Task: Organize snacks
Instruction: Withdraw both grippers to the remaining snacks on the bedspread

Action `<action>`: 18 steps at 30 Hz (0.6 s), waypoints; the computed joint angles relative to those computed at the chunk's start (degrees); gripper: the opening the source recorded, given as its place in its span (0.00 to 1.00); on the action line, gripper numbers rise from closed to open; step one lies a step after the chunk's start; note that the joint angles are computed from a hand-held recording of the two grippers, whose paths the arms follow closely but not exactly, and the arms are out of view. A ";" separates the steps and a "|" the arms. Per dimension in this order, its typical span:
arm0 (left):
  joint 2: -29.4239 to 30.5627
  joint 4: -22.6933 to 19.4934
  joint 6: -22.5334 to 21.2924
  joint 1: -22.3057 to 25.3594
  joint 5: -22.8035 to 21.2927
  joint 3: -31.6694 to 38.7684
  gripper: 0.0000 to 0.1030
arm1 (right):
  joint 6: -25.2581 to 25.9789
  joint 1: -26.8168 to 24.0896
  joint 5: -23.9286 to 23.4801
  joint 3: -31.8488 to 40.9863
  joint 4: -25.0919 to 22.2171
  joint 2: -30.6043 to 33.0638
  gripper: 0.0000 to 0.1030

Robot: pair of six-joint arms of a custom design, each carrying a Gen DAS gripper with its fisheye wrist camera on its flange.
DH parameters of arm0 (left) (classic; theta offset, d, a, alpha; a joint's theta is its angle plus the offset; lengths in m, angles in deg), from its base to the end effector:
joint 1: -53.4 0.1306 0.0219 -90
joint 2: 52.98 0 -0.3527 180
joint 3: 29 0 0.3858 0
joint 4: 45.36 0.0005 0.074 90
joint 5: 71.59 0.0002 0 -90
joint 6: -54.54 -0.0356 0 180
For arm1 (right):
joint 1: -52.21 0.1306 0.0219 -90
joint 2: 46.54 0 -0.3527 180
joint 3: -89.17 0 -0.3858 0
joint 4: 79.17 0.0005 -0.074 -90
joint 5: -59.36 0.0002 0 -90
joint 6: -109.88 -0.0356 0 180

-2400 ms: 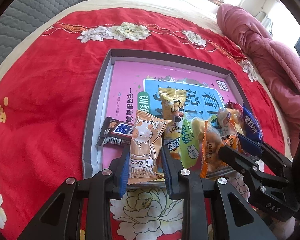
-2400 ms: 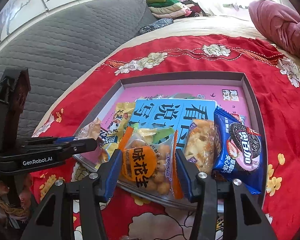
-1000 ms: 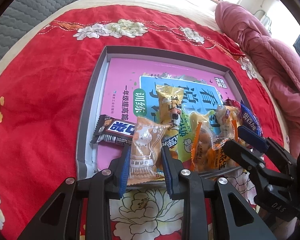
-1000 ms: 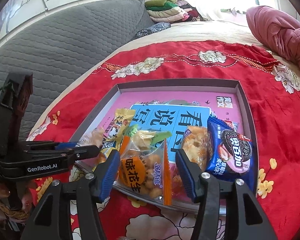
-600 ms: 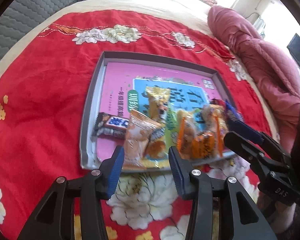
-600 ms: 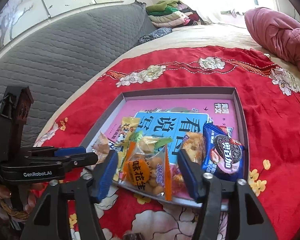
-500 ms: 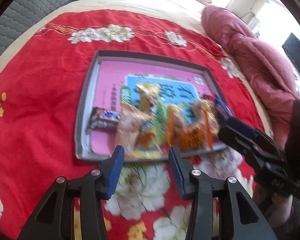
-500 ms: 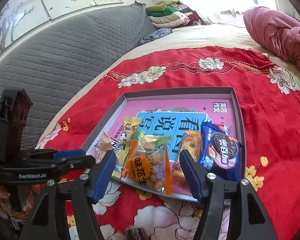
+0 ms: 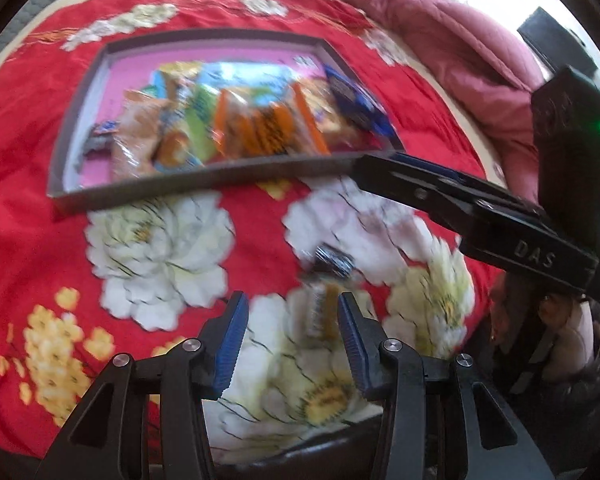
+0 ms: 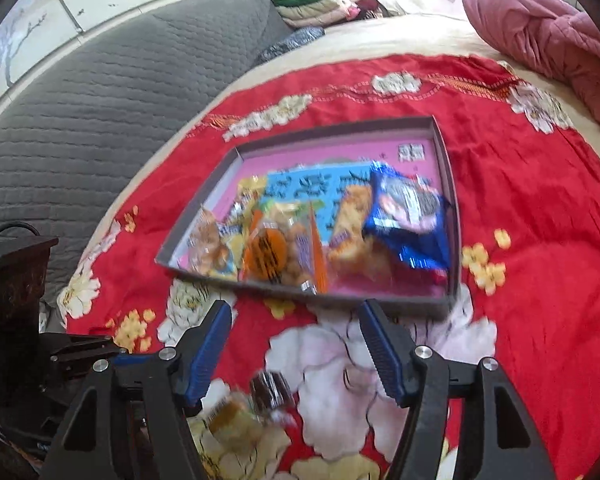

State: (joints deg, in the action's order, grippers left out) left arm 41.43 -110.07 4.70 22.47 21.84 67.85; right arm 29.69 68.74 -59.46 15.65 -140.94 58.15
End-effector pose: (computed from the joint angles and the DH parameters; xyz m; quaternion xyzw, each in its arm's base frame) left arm 0.4149 -0.2517 0.4016 -0.0709 0.9679 -0.1629 0.1780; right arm 0.5220 0.1723 0.3926 -0.2759 0.8962 0.2547 0.2363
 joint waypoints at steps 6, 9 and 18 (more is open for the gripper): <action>1.30 0.51 -0.71 -1.39 2.01 0.66 0.46 | 0.42 -0.76 0.15 -1.15 -3.07 -0.66 0.64; 2.18 0.62 -0.60 -1.63 2.80 1.00 0.46 | 1.33 -0.82 0.23 -1.61 -4.36 -0.93 0.64; 4.03 2.00 1.19 -1.62 3.48 0.58 0.46 | 3.92 0.07 0.30 -1.45 -7.34 -0.28 0.64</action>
State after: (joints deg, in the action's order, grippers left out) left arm 45.46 -108.06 5.88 20.86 25.32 68.44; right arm 33.61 68.82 -59.16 14.20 -148.29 57.87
